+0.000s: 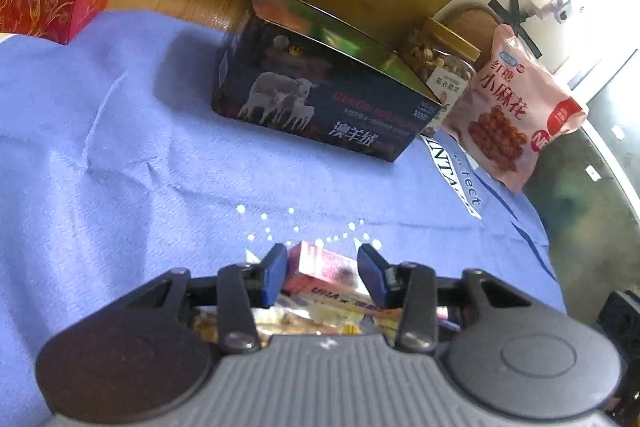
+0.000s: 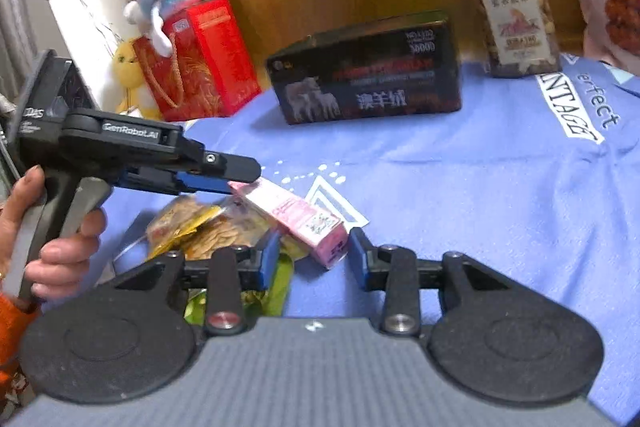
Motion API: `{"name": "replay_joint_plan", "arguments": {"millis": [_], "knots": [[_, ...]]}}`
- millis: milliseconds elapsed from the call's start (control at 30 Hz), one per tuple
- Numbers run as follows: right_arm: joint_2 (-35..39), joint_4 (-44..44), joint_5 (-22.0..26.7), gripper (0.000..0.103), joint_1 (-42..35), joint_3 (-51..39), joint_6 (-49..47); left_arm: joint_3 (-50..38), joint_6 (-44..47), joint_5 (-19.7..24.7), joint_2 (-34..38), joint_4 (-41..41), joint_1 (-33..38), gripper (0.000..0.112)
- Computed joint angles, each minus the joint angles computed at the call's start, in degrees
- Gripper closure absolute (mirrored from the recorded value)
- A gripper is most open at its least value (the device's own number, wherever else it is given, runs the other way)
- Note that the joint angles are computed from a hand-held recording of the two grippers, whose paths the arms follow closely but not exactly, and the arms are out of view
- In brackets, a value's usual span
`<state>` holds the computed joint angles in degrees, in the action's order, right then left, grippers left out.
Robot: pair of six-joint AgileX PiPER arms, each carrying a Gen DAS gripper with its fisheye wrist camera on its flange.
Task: Organize snacks
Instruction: 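Carry the red snack bag into the tin box and release it, then move the left gripper to the yellow-labelled peanut bag and grasp it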
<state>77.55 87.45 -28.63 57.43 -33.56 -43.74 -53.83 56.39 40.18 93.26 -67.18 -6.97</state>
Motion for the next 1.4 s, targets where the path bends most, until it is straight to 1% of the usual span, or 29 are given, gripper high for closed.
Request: {"name": "replay_joint_plan", "arguments": {"millis": [67,167,200,267,333,400,500,600,700,767,833,867,900,1000,1100,1133,1200,1300,1333,1400], "knots": [[0.9,2.5,-0.9,0.063,-0.2,-1.2,-2.8,-0.7,-1.6,1.1,0.6,-0.2,0.2,0.073],[0.4,2.1,-0.9,0.065,-0.9,-0.6,-2.3,-0.6,-2.0,0.3,0.0,0.0,-0.4,0.074],[0.4,1.8,-1.7,0.065,-0.9,-0.9,-2.3,-0.7,-2.2,-0.2,-0.4,-0.1,-0.7,0.074],[0.6,1.7,-4.9,0.065,-0.2,-2.1,-4.6,-1.6,-1.5,0.1,-0.9,-1.5,-0.5,0.074],[1.1,0.3,-6.0,0.065,-1.7,-4.1,-6.3,-4.1,-2.0,0.4,-0.8,-2.8,-0.3,0.074],[1.8,-3.8,-4.0,0.065,-6.2,-6.4,-5.8,-7.6,-2.8,0.0,0.2,-3.6,-0.4,0.074],[4.4,-14.8,0.0,0.065,-13.6,-9.8,0.1,-14.0,-4.9,-2.4,3.4,-4.8,-1.4,0.074],[9.0,-20.6,3.5,0.065,-20.2,-15.4,2.0,-23.0,-12.0,-3.8,9.3,-0.3,-3.0,0.074],[13.1,-21.9,4.3,0.065,-23.7,-19.6,0.7,-30.3,-17.0,-4.5,14.6,4.3,-5.0,0.074],[15.4,-18.4,5.1,0.064,-25.2,-22.0,-4.1,-34.8,-22.2,-4.8,17.7,9.5,-6.7,0.074],[17.1,-15.6,4.6,0.063,-25.8,-23.2,-7.8,-38.2,-25.4,-5.7,20.3,13.3,-8.4,0.075],[17.6,-14.3,3.8,0.06,-25.7,-23.3,-9.5,-38.0,-24.8,-6.9,20.5,13.3,-9.0,0.075],[17.5,-14.5,2.4,0.06,-25.2,-22.6,-8.9,-37.8,-24.5,-7.7,20.2,13.8,-9.5,0.075],[14.7,-20.2,0.1,0.061,-24.2,-18.2,0.5,-36.3,-19.8,-5.4,19.2,8.4,-8.7,0.073],[9.5,-20.7,-1.7,0.061,-21.5,-12.8,5.4,-31.2,-16.2,-5.0,14.7,5.5,-7.6,0.073],[7.8,-20.4,-0.9,0.061,-20.6,-11.4,6.5,-28.2,-13.4,-4.3,12.3,3.4,-6.6,0.072],[3.1,-22.3,2.8,0.061,-19.2,-6.9,12.1,-20.7,-6.3,-2.7,7.2,-1.2,-3.9,0.072],[-2.4,-25.3,9.2,0.061,-15.8,-1.4,19.5,-10.1,0.3,-0.1,0.3,-3.2,0.7,0.069],[-3.7,-26.0,10.0,0.061,-13.8,0.3,21.5,-7.1,1.7,0.7,-1.5,-3.1,2.5,0.067],[-5.4,-24.4,9.7,0.061,-8.7,2.5,22.1,-1.3,4.3,2.5,-4.5,-2.7,6.3,0.064]]}}
